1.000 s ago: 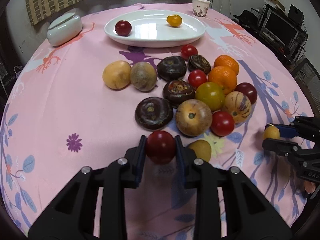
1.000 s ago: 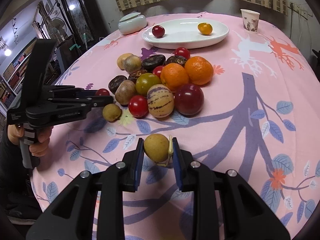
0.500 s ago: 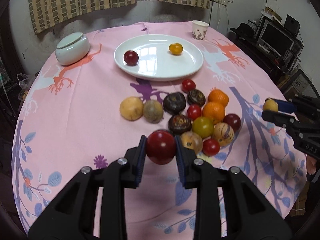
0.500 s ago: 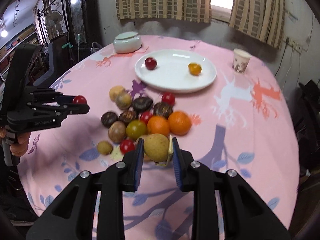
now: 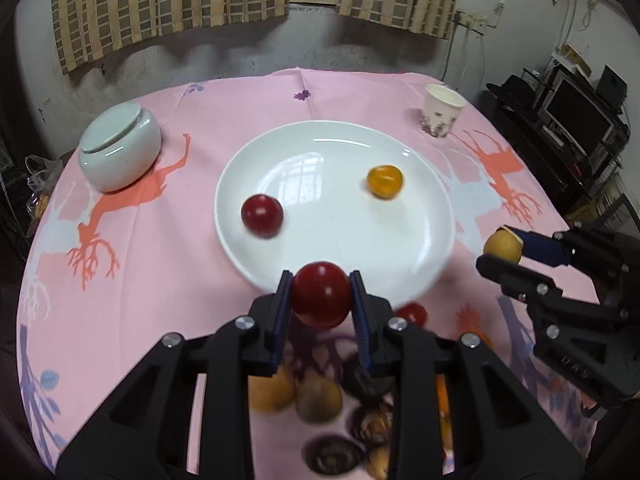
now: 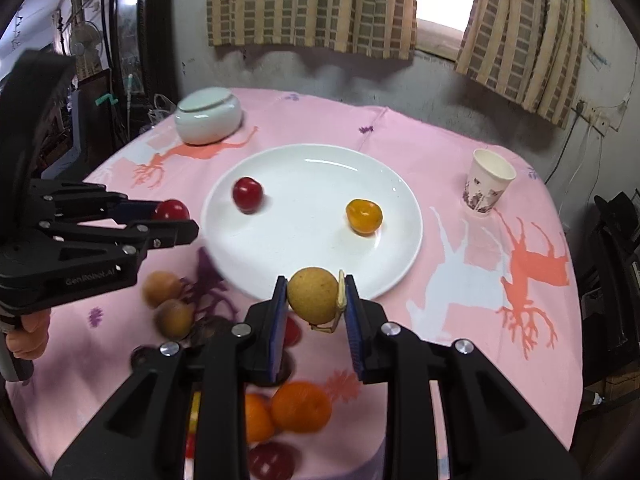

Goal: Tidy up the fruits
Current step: 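Place the cherry tomato and yellow fruit on the white plate with both tools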

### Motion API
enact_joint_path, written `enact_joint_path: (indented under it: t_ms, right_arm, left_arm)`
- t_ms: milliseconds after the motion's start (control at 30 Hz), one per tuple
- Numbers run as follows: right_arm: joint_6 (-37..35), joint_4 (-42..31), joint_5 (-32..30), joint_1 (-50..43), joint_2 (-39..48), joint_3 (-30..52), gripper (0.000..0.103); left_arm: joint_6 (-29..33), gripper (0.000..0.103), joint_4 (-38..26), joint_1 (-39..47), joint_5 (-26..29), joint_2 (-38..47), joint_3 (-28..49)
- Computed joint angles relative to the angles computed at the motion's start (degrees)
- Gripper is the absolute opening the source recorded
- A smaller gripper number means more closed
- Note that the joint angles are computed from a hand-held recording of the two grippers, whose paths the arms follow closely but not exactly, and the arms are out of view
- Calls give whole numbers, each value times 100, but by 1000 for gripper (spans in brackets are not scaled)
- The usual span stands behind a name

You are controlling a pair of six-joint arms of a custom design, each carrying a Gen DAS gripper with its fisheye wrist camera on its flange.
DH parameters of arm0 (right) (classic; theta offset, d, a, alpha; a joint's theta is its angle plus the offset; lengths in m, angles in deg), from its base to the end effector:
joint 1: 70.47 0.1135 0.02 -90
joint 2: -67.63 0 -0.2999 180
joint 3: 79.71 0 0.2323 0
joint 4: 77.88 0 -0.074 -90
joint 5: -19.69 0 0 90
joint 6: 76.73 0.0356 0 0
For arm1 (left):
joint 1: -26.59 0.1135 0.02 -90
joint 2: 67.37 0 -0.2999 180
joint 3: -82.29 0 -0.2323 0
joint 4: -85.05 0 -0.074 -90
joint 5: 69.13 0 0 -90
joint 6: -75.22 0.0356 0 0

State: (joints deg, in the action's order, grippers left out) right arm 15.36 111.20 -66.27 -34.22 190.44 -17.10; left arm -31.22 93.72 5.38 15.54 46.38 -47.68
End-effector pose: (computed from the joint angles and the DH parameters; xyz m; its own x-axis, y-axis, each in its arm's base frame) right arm 0.2972 0.2148 0.0787 -0.6476 -0.4297 -0.6293 -0.5309 0.8468 -0.0319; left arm 0.2868 -0.1077 0.0900 -0.8208 0.0163 -0.5710 0.0817 0.9927 -0.0891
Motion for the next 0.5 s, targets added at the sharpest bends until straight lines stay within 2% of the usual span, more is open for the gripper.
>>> enact_joint_path:
  t_ms: [133, 233, 500]
  right_arm:
    - [-94, -446, -143, -263, 838, 980, 27]
    - [-79, -548, -373, -409, 1203, 1373, 27]
    - [-55, -725, -232, -473, 1827, 2095, 27]
  left_arm:
    - [132, 28, -191, 360, 139, 854, 798]
    - [158, 28, -219, 523, 252, 1297, 1148]
    - [241, 29, -193, 574, 199, 1762, 1496]
